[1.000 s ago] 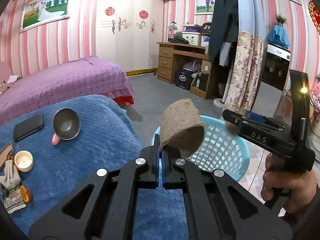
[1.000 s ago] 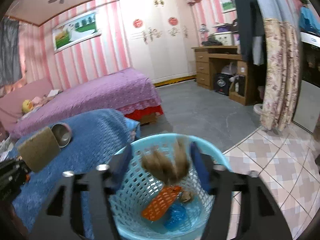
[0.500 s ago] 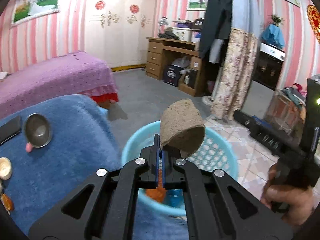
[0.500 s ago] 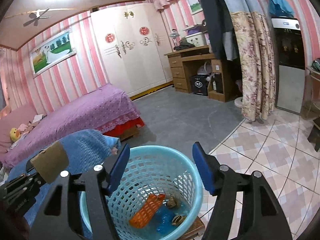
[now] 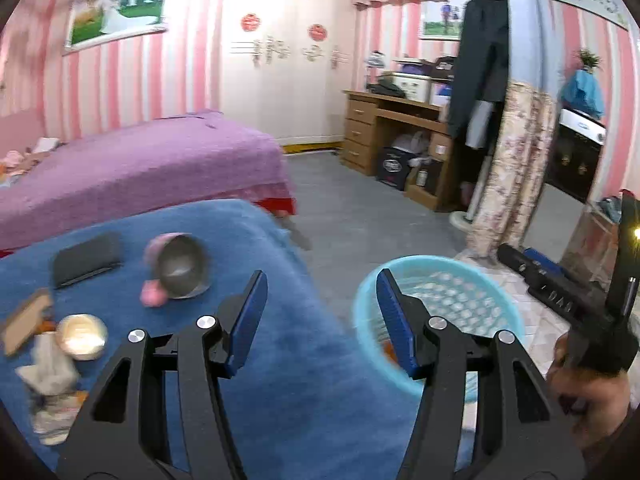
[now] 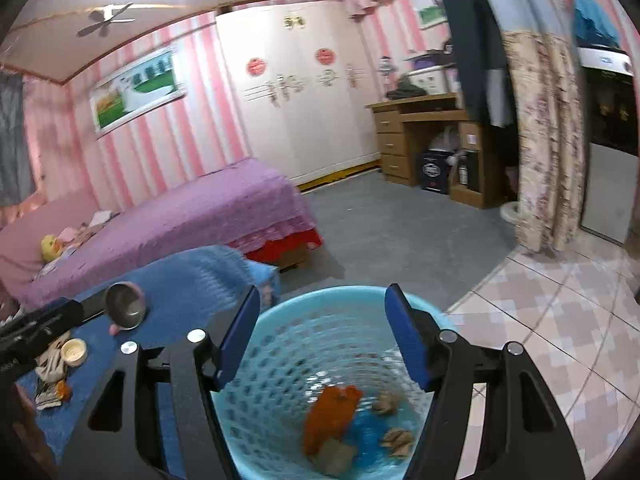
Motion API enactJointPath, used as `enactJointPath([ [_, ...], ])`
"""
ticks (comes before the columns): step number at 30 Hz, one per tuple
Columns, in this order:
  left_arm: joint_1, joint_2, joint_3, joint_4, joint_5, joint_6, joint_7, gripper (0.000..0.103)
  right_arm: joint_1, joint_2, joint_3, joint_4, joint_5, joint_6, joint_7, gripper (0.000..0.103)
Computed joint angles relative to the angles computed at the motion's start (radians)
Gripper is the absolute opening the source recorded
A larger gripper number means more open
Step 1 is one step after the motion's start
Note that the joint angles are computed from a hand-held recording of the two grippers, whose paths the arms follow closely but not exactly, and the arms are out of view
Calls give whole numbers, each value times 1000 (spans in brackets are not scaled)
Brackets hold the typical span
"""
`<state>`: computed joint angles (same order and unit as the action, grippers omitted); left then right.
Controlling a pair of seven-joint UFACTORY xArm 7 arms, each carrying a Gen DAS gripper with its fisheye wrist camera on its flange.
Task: Collect trash
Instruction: 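Move both open grippers back to the snack bag and white cloth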
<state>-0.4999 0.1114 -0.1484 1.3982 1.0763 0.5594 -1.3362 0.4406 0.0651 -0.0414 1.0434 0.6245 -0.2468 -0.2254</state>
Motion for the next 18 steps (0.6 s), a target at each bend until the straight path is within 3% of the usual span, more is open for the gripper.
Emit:
enactJointPath([
  [6, 113, -304, 11, -322, -67, 43, 20, 57, 153, 36, -43, 73, 8, 39, -49, 64],
  [10, 194, -547, 29, -558, -104, 83, 36, 57, 142, 66, 42, 115, -80, 61, -13, 64],
  [12, 232, -643, 37, -648, -120, 94, 38, 60, 65, 92, 171, 149, -118, 84, -9, 64],
  [13, 248, -678, 40, -681, -130, 91, 41, 60, 67, 108, 187, 173, -135, 99, -3, 64],
  [16, 284, -793, 85, -789, -194, 100, 99, 60, 239, 166, 62, 245, -229, 148, 83, 65],
  [18, 319, -843, 101, -837, -210, 86, 123, 66, 238, 214, 108, 309, -257, 171, 99, 65],
])
